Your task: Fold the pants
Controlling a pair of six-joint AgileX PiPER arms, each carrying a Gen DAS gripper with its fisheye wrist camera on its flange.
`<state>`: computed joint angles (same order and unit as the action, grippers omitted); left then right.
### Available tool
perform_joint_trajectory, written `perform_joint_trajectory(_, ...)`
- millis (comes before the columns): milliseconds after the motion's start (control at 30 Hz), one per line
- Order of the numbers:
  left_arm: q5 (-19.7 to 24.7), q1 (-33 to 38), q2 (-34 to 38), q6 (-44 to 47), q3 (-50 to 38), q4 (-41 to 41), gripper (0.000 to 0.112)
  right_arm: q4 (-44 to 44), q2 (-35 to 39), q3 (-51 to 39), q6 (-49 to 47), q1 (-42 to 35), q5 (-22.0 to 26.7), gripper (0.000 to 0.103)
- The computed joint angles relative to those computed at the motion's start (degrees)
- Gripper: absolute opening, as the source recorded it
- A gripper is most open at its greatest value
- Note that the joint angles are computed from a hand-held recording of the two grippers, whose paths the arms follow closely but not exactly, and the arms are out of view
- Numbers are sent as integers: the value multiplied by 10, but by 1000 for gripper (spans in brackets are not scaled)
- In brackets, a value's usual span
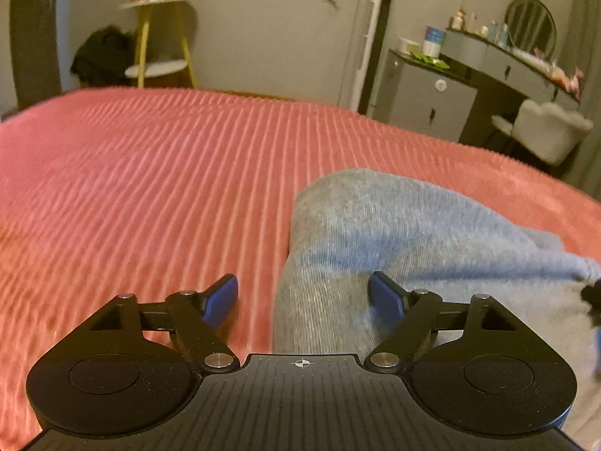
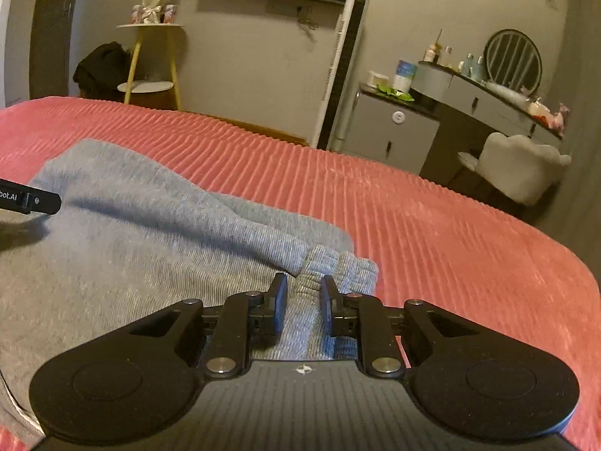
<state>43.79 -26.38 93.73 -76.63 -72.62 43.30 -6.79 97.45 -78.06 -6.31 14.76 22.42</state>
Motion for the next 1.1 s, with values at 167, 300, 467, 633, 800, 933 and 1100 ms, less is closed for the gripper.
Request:
perform_joint_trajectory(167, 20, -20, -52, 3, 26, -27, 74, 95, -81, 71, -66, 0, -3, 27)
perform_joint_trajectory(300, 42, -49, -65, 9, 27, -37, 71, 52, -150, 161, -60, 12, -38, 30)
perform_joint_trajectory(467, 74, -85, -87, -19, 29, -36, 70, -28, -169, 155, 1, 27, 0, 30)
perform_joint_trajectory(633, 76, -134, -124, -63, 76, -6, 71, 13, -193, 173, -22, 27, 5, 36)
perform_joint_trajectory(800, 70, -147, -128, -98, 140, 34, 82, 38, -187, 195, -45, 9, -20, 36)
perform_joint_trajectory(933, 89, -156, -154, -124, 148, 22, 79, -42, -184, 178, 38, 31, 10, 36)
perform_joint_trajectory(1100, 154, -217, -193, -129, 144, -4, 78, -64, -210, 160, 111, 49, 108, 66)
